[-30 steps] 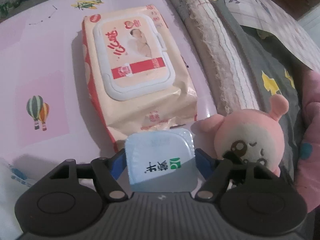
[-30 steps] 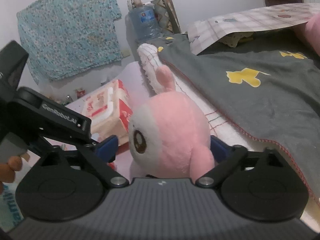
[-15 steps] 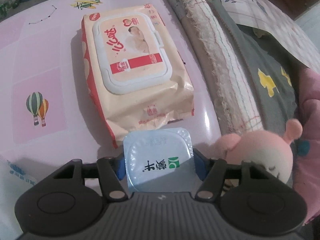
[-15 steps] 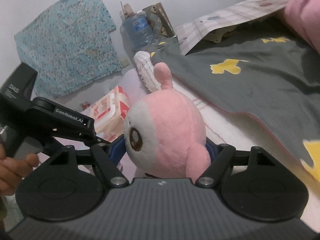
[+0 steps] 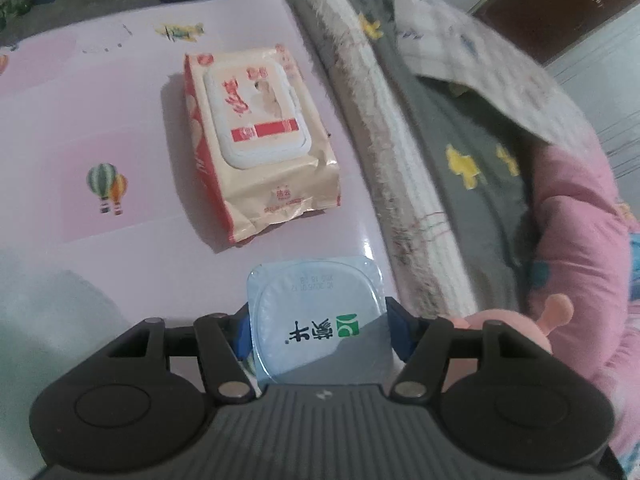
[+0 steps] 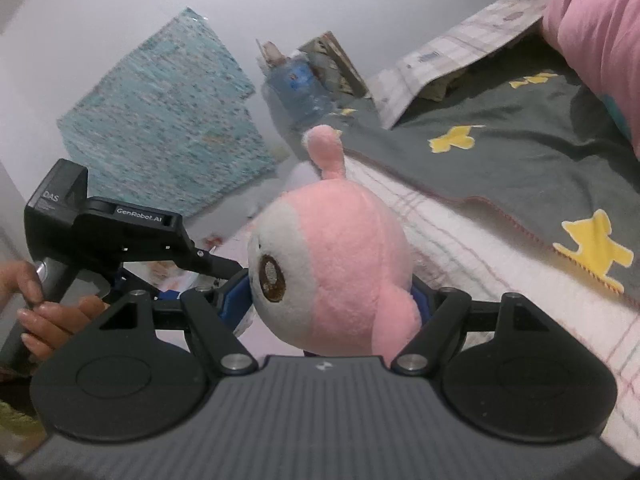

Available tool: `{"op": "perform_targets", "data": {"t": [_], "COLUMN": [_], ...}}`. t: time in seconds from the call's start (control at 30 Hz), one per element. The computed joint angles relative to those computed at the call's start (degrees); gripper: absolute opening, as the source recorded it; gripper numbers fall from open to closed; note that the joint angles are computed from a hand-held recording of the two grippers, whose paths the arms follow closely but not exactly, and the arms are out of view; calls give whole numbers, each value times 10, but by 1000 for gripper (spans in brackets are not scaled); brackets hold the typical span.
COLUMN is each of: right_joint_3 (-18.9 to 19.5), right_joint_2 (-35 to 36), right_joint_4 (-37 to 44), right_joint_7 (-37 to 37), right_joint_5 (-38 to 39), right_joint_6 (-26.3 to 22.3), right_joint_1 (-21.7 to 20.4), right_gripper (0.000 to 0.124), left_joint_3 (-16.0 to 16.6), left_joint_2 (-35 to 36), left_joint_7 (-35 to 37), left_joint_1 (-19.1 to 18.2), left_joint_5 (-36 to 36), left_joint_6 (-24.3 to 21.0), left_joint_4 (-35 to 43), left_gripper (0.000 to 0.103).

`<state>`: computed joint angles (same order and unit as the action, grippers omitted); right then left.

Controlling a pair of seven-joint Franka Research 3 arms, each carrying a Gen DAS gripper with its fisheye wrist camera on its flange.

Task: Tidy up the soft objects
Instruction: 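Carry the bunny with the right gripper while the left carries the yogurt cup toward the box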

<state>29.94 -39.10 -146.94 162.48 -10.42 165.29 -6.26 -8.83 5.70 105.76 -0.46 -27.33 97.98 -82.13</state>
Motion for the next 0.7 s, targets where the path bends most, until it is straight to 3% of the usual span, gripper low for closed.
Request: {"op": "perform_targets", "data": {"t": [0.17, 0.33, 0.53, 0.7], "right_joint_3": [-2, -1, -6, -28], "right_joint_2": [-30, -16, 72, 181], "right_joint_4": [7, 34, 100, 192], "right_joint_7": [2, -19, -72, -141], "right_joint_5": [17, 41, 77, 105], "right_joint_6": [3, 33, 103, 119], "right_joint_1": [30, 60, 109, 178], "right_gripper": [75, 75, 75, 75], "left_joint_3": [28, 74, 138, 182], "left_joint_2": [-44, -90, -128, -145], "left_joint_7": [37, 73, 93, 112], "left_joint_1": [31, 68, 118, 160], "left_joint_5": [-58, -116, -160, -170], "left_joint_6": [-34, -67, -79, -64], "left_joint_4": [-7, -17, -34, -57], "left_gripper": [64, 64, 64, 64]}}
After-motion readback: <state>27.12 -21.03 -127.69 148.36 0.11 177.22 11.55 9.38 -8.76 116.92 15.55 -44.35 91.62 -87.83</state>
